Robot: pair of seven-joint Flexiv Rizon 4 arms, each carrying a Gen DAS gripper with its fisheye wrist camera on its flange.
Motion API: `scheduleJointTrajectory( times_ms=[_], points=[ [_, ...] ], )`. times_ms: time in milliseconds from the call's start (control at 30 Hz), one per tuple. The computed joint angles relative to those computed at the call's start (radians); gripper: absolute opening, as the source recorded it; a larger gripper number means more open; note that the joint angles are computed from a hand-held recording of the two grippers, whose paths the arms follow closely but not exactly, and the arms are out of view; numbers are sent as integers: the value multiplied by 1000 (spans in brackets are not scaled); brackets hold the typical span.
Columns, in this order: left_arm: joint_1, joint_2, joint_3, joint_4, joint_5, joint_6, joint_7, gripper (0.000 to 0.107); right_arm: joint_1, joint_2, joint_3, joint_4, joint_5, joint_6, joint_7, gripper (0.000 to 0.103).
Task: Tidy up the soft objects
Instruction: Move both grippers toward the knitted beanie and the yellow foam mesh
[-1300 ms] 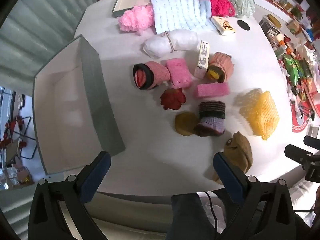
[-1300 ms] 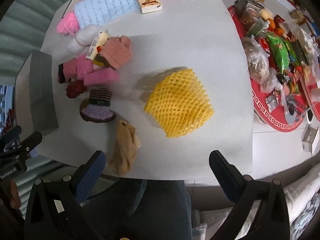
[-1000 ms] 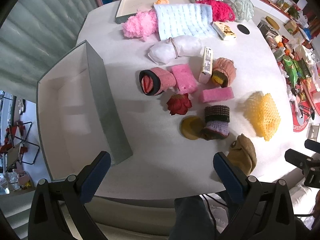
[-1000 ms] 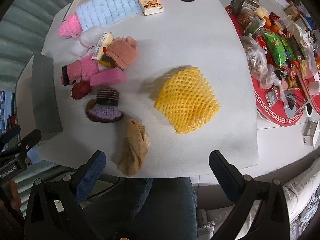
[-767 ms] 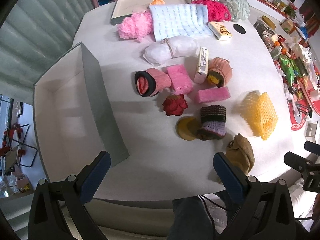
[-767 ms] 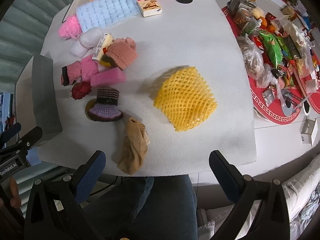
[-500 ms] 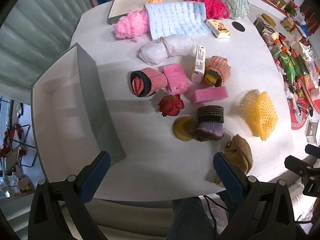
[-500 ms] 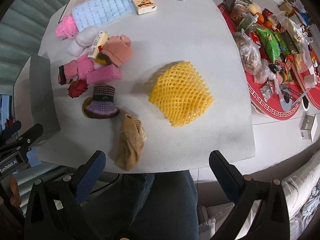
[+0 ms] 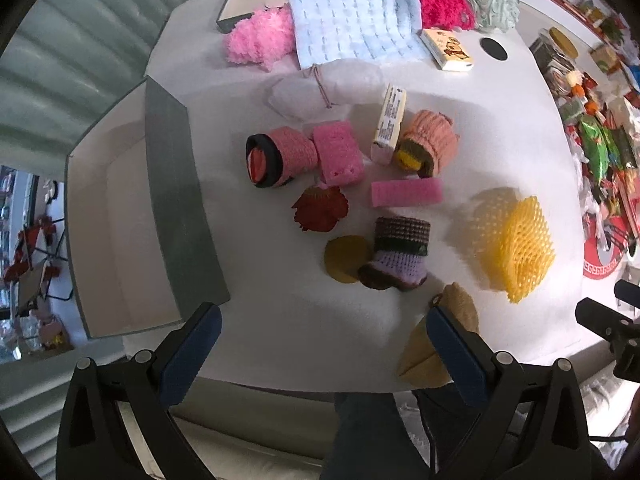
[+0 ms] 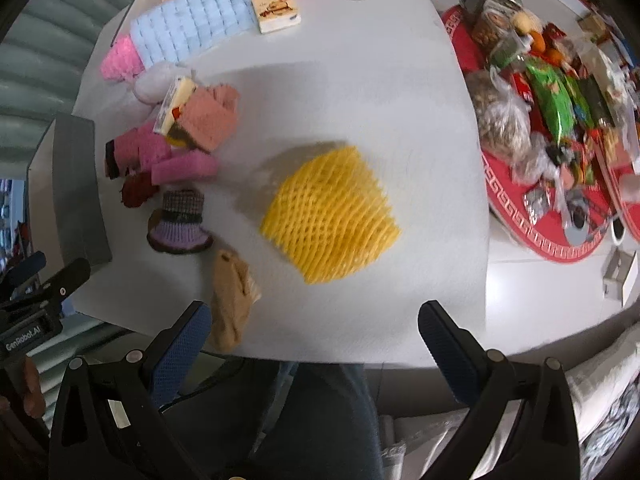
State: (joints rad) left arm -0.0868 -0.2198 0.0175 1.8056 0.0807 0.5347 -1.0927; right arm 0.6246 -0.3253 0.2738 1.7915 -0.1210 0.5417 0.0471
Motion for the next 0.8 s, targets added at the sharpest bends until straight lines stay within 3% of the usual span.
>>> scheduleJointTrajectory(
  times_ms=[367, 800],
  points=[
    [-36, -41, -6, -28, 40, -40, -92, 103, -44, -8, 6, 18, 63, 47, -139, 103],
    [-52, -92, -11, -10, 20, -36, -176, 103, -65, -9, 13, 98, 132, 125, -181, 103]
  ],
)
